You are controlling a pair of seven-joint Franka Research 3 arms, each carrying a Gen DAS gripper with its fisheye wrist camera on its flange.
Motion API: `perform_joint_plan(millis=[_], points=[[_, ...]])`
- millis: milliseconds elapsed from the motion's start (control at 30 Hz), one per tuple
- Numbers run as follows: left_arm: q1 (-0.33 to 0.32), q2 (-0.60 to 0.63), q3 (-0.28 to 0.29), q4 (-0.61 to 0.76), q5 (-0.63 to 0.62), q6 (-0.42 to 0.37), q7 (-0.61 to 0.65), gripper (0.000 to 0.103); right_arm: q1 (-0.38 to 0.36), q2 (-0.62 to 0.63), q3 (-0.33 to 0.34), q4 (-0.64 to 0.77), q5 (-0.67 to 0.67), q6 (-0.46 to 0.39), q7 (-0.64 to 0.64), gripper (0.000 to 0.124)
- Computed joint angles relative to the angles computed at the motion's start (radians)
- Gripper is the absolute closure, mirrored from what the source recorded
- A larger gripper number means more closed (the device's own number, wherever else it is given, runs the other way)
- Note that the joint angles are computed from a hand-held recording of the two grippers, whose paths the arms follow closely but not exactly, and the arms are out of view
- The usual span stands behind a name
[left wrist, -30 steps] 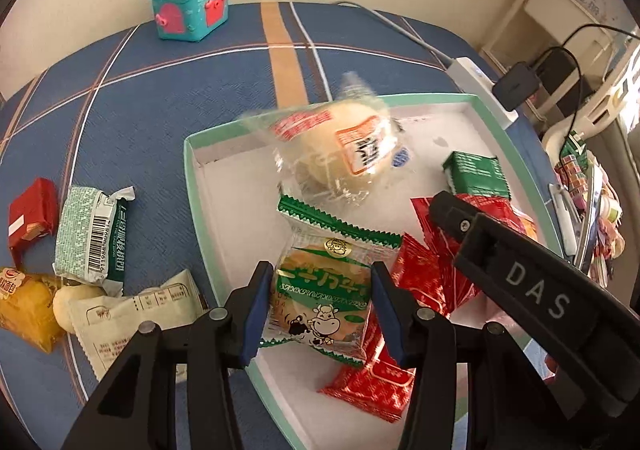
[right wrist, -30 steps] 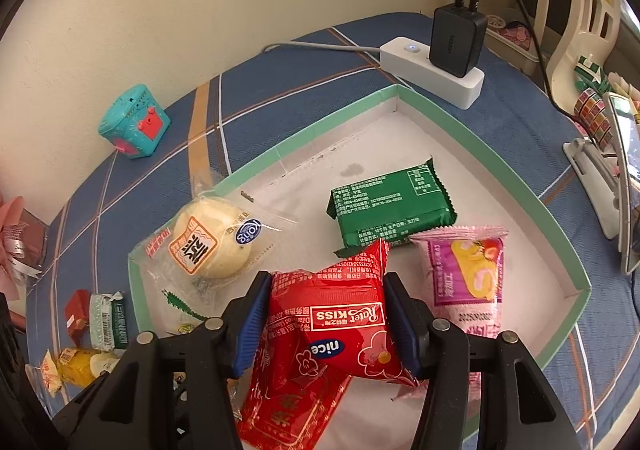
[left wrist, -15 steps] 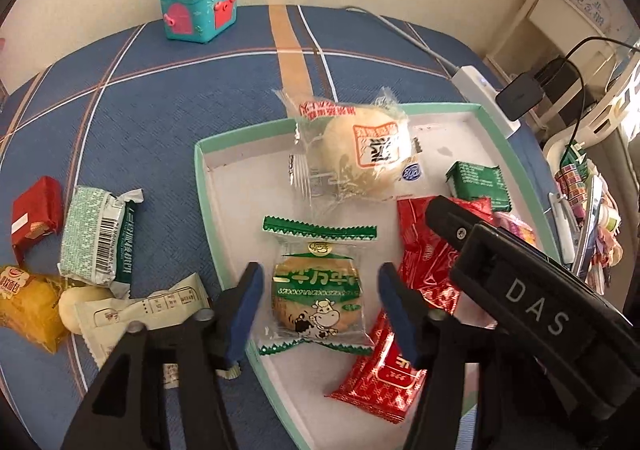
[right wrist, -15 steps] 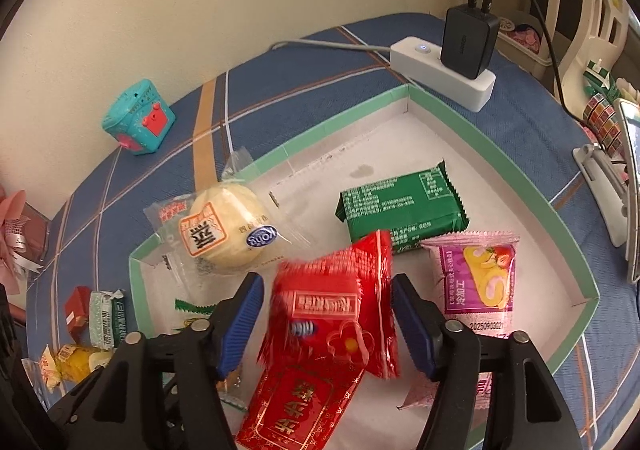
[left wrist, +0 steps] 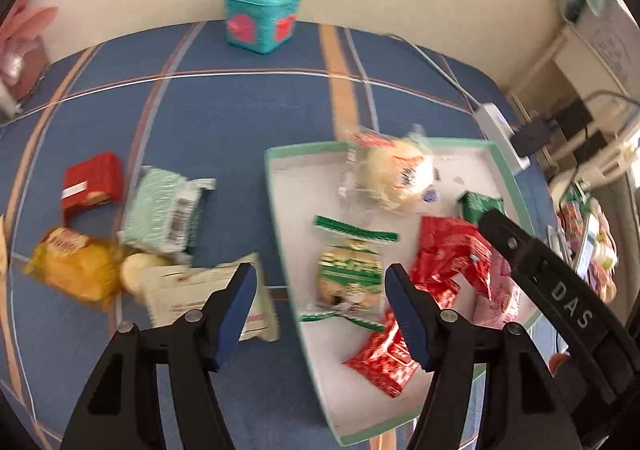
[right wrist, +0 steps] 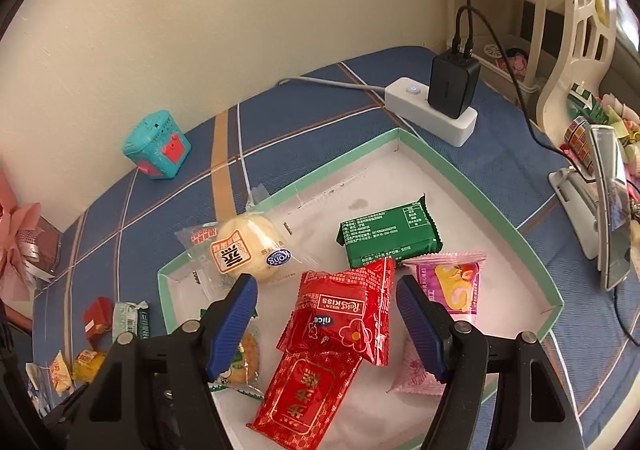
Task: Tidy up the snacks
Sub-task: 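Move both open tools back over the remaining snacks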
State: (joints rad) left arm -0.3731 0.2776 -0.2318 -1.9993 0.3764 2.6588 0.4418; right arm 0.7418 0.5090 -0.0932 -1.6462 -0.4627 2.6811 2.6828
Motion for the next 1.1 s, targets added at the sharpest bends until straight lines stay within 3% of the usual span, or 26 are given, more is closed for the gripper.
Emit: perform_joint_plan(millis=[133, 467, 767, 933, 1100], points=[[-0.008, -0.058, 0.031, -0.051, 0.058, -0.045, -0.106, 0.035, 0.001, -0.007, 0.009, -0.011, 0.004, -0.002, -0.007, 0.049], [0.058, -0.18, 0.022, -0.186, 0.102, -0.112, -0.205, 0.035, 0.011, -0.005, 0.043, -0.01, 0.033, -0.027, -0.068, 0.049], [0.099, -0.245, 0.007, -0.259, 0.091, -0.101, -0.231, 0.035, 0.037, 0.0, 0.062, 0.018, 0.064, -0.048, -0.088, 0.049], [0.112, -0.268, 0.005, -0.288, 0.094, -0.066, -0.24, 0.02, 0.04, 0.024, 0.069, 0.06, 0.1, -0.066, -0.103, 0.048], [0.127, -0.277, 0.009, -0.308, 0.114, -0.048, -0.265, 0.016, 0.055, 0.047, 0.058, 0.098, 0.086, -0.106, -0.103, 0.025]])
